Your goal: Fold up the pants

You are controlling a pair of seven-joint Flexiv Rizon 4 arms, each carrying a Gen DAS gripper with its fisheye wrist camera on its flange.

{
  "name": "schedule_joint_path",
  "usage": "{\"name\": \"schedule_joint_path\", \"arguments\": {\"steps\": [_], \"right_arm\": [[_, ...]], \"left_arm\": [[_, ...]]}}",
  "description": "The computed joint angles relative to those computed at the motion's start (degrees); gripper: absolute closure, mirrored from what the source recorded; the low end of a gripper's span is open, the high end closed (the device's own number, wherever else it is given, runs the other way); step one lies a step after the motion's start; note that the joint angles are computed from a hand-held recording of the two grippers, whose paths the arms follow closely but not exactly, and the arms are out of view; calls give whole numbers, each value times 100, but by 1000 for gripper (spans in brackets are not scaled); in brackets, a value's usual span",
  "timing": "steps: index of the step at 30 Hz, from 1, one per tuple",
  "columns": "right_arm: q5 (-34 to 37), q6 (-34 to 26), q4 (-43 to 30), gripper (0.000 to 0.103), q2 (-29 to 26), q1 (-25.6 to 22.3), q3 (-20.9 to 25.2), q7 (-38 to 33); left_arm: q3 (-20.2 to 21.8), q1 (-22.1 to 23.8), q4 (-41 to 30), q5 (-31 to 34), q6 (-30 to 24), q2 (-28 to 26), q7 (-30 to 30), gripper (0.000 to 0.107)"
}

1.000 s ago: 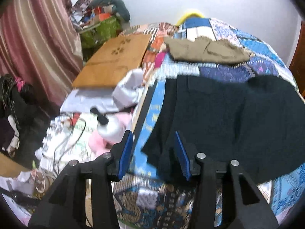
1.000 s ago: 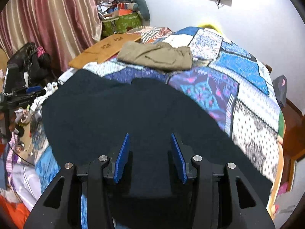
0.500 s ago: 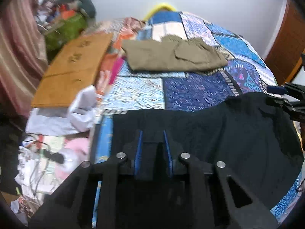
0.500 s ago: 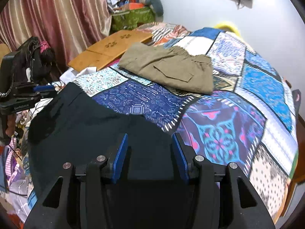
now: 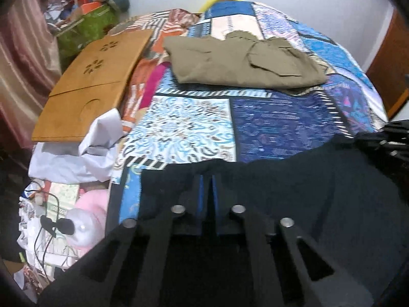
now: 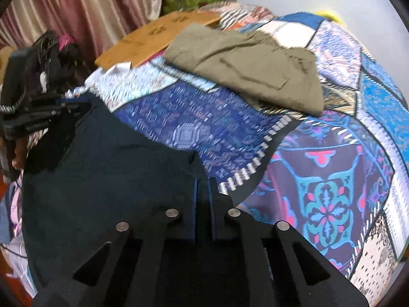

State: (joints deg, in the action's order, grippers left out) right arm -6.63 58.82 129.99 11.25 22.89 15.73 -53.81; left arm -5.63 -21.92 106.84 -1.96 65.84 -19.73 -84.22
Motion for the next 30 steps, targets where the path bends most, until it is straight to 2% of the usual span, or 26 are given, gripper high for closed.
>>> {"name": "schedule_joint_path", "arguments": {"steps": [3,7,9,13,14,17,19,22,25,27,30], "right_arm": [[-566,-1,119,99,107,-200,82,428],[-1180,-473,71,99,182,-306,147,680],[-1389,-523,127,99,346,-357,173,870],[-944,-378,138,98,727,-306,103,939],[-889,-407,135,98,837,-286,126,931],[-759,-372,146,85,1000,-198,224,970],[-652,-288,179,72,1011,-95,301,1011],[-452,-311,216,71,940,140,367,935],[-256,-529,289,71,871,341,413,845],[-163,-644,394,71,928,416,464,858],[-59,-685,566,70,1214,470,525,962]], "left_arm": [[51,-9,4,23,15,-30,-124,101],[174,-90,-94,279,-49,-46,-338,103],[206,-107,-149,356,-111,-36,-441,103],[111,-35,-116,237,-193,123,-488,102],[151,-80,-101,321,-168,184,-588,96],[-58,15,206,86,144,441,-329,82],[-170,16,378,-63,280,566,-139,75],[-159,-122,457,76,328,607,-112,67],[-42,-259,400,327,96,538,-369,67],[155,-387,336,724,-67,511,-801,67],[143,-252,546,676,-153,599,-886,67]]}}
